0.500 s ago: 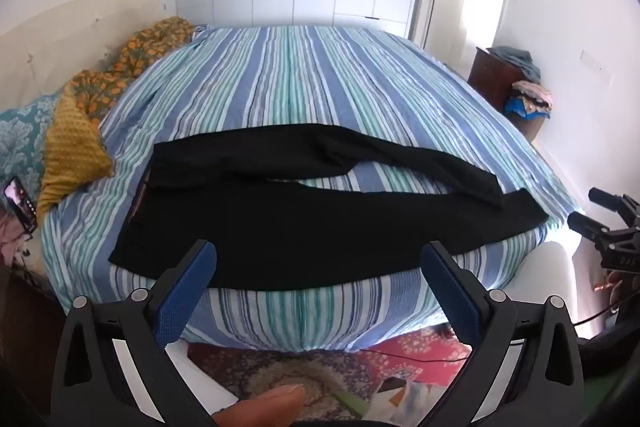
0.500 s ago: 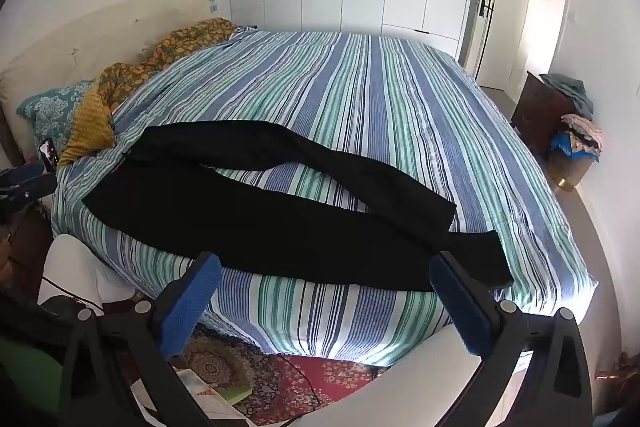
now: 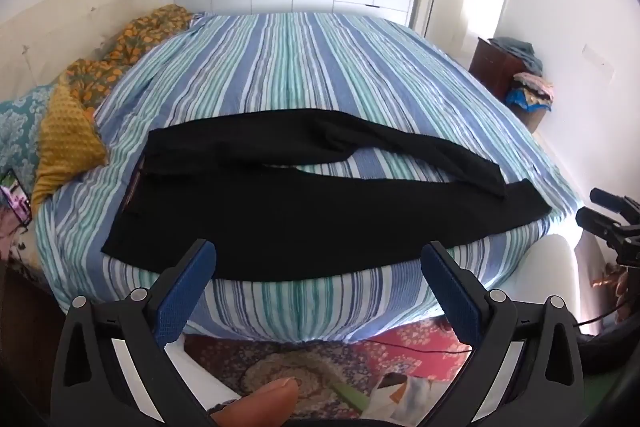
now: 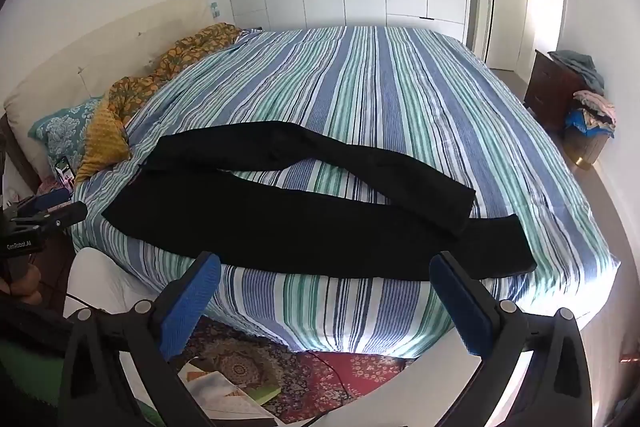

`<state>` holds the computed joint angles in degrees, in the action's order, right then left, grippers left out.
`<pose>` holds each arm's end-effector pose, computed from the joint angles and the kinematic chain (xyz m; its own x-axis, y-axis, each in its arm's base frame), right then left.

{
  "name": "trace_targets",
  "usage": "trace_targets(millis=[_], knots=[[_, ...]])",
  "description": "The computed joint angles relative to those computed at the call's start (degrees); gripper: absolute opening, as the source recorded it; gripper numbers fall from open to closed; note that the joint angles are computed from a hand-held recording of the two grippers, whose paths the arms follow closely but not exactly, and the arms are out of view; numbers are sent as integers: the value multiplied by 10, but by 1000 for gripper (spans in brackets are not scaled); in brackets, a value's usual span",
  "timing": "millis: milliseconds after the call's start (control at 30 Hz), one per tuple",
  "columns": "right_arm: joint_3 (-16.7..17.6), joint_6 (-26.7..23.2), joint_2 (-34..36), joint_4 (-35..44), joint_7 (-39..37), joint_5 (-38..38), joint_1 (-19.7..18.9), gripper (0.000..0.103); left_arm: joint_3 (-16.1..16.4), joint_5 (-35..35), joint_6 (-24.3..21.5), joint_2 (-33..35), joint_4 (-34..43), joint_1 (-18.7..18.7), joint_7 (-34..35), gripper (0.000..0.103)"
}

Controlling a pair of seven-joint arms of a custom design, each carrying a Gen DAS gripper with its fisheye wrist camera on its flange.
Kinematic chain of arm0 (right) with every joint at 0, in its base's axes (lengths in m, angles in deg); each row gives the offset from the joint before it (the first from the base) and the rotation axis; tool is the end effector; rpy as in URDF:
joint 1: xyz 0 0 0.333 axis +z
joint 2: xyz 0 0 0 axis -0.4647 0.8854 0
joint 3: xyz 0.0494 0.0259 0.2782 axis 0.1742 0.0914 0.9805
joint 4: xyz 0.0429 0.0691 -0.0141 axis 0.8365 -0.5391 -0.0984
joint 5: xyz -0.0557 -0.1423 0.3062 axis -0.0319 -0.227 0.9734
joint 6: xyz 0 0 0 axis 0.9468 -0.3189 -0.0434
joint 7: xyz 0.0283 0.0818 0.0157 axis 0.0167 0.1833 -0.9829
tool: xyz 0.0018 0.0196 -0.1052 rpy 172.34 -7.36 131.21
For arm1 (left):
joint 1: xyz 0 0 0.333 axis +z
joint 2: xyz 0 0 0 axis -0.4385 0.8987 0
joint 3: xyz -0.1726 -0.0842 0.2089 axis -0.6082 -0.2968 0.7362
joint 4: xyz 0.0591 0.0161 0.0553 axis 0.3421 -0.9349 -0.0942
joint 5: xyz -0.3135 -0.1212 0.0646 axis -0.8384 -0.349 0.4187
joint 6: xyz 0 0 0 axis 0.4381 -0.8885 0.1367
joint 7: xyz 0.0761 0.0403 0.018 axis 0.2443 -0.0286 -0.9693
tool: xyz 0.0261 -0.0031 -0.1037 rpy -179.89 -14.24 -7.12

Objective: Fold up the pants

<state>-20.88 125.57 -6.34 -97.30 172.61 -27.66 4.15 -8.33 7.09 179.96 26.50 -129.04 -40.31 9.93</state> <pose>0.4310 0.3537 0.7268 0.3727 -0.9257 -0.0655 -0.6846 -0.2266 -0.6927 0.4007 -0.2483 0.6743 0.0915 -0.9932 0.0723 -0.7199 -0.1161 -0.6843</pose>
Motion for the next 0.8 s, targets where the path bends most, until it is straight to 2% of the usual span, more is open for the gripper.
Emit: trace_targets(millis=[133, 233, 533, 800], knots=[[2, -11, 27, 31, 1, -17, 13, 103, -2, 8, -8, 3, 2, 5, -20, 102], [-4, -13, 36, 42, 0, -20, 20, 103, -10, 39, -27, 9, 12, 12, -40, 103], [-13, -15, 42, 47, 2, -27, 27, 103, -8, 46, -40, 32, 37, -2, -11, 103], [-17, -14, 44, 48, 7, -35, 29, 103, -1, 18, -41, 37, 43, -9, 6, 102]])
